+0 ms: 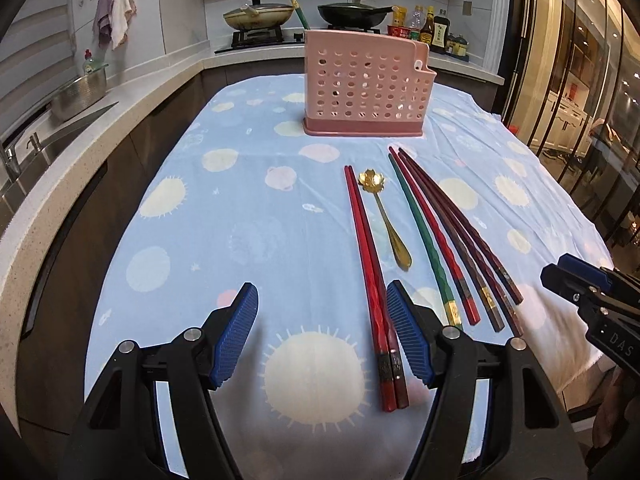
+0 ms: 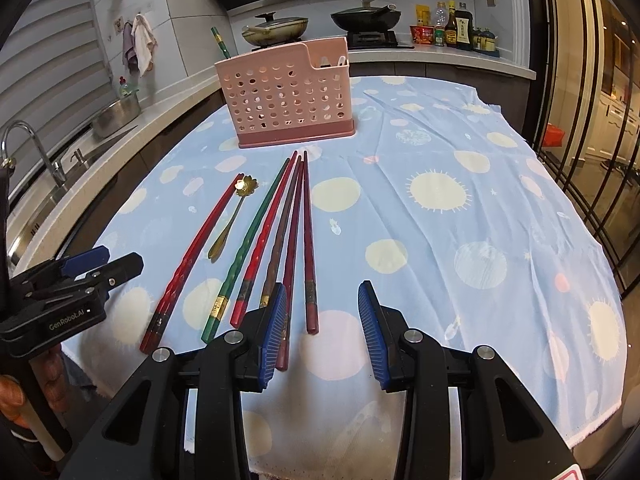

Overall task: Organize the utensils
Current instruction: 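Grasp a red chopstick with the left tool while the right tool grasps a dark red chopstick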

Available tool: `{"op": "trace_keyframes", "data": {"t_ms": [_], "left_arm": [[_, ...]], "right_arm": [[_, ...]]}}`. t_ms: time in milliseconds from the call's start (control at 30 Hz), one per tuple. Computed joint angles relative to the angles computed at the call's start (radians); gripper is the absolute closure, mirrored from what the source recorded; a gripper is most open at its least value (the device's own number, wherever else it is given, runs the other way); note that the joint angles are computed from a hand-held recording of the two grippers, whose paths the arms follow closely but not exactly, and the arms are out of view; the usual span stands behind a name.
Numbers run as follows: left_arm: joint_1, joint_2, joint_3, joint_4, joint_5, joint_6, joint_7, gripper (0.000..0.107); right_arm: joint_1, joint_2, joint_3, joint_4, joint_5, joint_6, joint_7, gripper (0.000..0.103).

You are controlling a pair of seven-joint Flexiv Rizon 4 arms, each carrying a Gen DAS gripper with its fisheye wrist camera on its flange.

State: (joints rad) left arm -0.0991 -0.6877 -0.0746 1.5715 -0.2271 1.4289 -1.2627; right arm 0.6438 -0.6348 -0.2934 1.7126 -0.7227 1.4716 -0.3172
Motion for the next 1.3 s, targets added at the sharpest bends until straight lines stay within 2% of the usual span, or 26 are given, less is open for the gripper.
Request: {"op": "trace_keyframes", "data": {"t_ms": [467, 600, 700, 900, 1167, 1300], "left_arm": [[0.022, 0.004, -0.029, 0.058, -0.014, -0.021, 0.033, 0.043], [0.007, -0.005, -0.008, 0.046, -0.008, -0.023, 0.025, 0.042], [-0.033, -0.017, 0.052, 0.03, 0.025, -0.02, -0.006, 0.043], [-0.013, -0.018, 0.032, 0.029, 0.029, -0.013, -0.009, 0.043], [0.015, -0.026, 0.01, 0.024, 0.018, 0.001, 0.003, 0.064], [0.032, -0.026, -0.009, 0.028, 0.006, 0.007, 0.015, 0.068]], "right_arm": [[-0.01, -0.017, 0.026, -0.003, 0.041, -0.005, -0.027, 0.066], [-0.005, -0.018, 0.021, -0.005, 0.045, -0.006, -0.031, 0.066], [-0.006, -0.021, 0.024, -0.008, 0.05, -0.007, -0.035, 0.066], [-0.015, -0.028, 0.039, -0.017, 0.064, -0.016, -0.052, 0.066], [-0.042, -0.06, 0.076, -0.063, 0.089, -0.045, -0.094, 0.071], [-0.058, -0.08, 0.103, -0.093, 0.106, -0.064, -0.125, 0.077]]}}
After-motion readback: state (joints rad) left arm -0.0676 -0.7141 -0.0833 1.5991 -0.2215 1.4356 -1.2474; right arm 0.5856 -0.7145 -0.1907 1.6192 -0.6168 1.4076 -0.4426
